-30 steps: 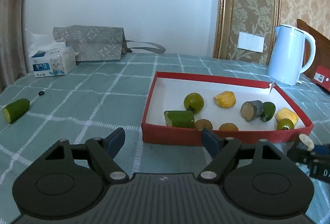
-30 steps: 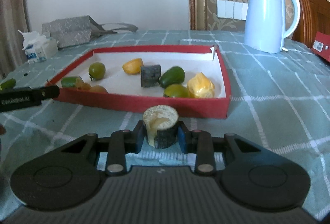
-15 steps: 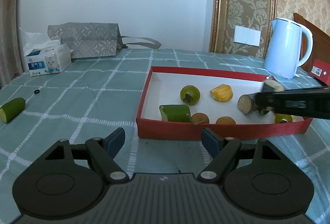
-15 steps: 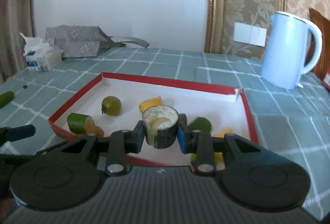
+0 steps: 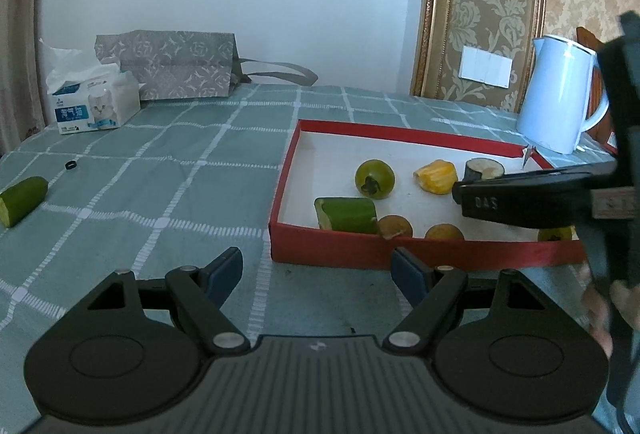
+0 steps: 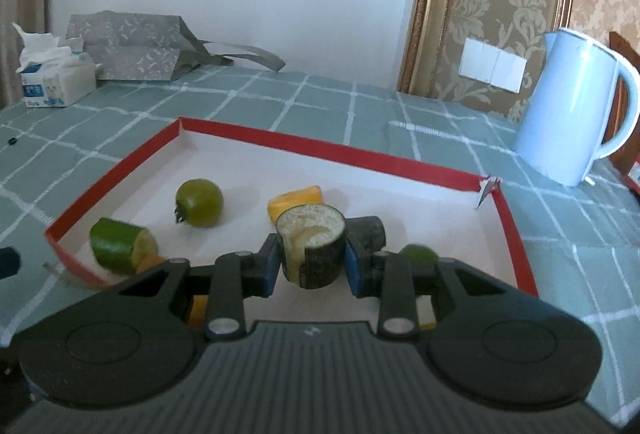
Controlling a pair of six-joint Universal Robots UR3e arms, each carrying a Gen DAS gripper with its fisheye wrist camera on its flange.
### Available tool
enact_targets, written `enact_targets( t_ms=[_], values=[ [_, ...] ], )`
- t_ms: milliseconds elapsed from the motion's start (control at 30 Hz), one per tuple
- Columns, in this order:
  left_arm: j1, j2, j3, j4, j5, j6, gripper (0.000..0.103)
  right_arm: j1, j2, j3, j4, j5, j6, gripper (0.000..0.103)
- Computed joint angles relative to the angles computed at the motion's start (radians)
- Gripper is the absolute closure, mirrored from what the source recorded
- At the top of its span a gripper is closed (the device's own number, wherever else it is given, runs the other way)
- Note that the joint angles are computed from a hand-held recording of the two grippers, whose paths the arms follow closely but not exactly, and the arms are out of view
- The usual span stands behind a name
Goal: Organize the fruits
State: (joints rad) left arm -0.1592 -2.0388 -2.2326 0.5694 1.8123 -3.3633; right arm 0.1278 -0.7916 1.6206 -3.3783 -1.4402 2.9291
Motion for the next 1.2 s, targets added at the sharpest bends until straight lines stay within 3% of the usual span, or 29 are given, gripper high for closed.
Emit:
enact_targets(
  t_ms=[200,400,533,667,833,967,1033,1100,1200],
  values=[
    [-0.004,-0.003,0.004,-0.005,0.008,0.001,0.022,0.013,0.041,-0.060,0.008,-0.039,0.023,0.055],
    [-0.010,-0.006,0.011,-0.014,0.017,0.006,0.022,-0.007,0.036,-0.013,-0.065,-0.033,0.054,0.030],
    [-0.011,-0.004,0.011,-0.017,0.023,0.005,0.022,-0.034,0.001,0.092,-0.178,-0.011,0.094,0.010],
    [-0.009,-0.003,0.010,-0.017,0.019,0.007,0.022,-0.098,-0.072,0.296,-0.359,0.049,0.143,0.001],
    [-0.033,-0.008,0.004,0.004,0.056,0.007,0.022,-0.231,-0.131,0.592,-0.620,0.184,0.191,0.000],
    [-0.037,0.021,-0.033,0.007,0.056,-0.036,0.022,-0.313,-0.077,0.731,-0.876,0.222,0.202,0.000],
    [-0.047,0.030,-0.054,0.014,0.073,-0.062,0.022,-0.340,-0.082,0.760,-0.883,0.234,0.207,0.000],
    [-0.068,0.042,-0.068,-0.001,0.103,-0.091,0.022,-0.351,-0.123,0.783,-0.803,0.234,0.195,0.000],
    [-0.136,0.035,-0.063,-0.011,0.194,-0.109,0.022,-0.331,-0.136,0.817,-0.785,0.195,0.170,0.000]
  ],
)
